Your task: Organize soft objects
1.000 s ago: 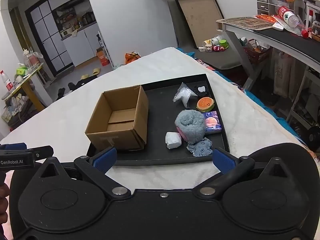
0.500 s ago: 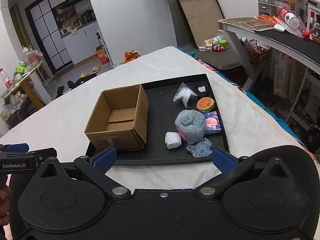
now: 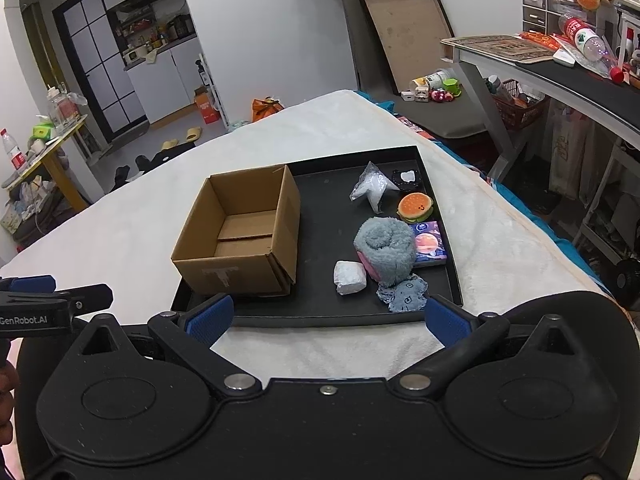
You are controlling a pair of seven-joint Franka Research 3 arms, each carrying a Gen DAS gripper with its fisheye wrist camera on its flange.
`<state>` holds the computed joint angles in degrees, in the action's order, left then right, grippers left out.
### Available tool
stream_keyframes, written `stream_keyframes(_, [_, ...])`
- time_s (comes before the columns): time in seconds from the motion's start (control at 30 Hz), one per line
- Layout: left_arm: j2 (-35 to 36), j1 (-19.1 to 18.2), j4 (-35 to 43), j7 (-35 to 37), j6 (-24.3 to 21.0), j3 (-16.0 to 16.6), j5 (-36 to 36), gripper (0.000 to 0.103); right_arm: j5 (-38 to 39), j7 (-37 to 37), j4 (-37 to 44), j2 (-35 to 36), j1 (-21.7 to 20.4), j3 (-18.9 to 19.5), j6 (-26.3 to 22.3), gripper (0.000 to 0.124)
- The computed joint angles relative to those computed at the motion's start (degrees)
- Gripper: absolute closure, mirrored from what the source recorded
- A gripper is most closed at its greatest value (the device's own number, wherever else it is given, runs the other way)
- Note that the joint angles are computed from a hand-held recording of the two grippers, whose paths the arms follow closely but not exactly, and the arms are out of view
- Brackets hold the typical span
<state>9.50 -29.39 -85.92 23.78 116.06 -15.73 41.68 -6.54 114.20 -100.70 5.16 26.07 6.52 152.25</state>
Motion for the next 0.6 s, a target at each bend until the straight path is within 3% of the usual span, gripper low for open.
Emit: stream_keyframes(0.6, [-0.58, 0.15, -0.2, 0.59, -0.24, -0.12, -0.12, 0.0, -3.03, 2.77, 0.73, 0.18, 0.52, -0.12, -1.74, 0.021])
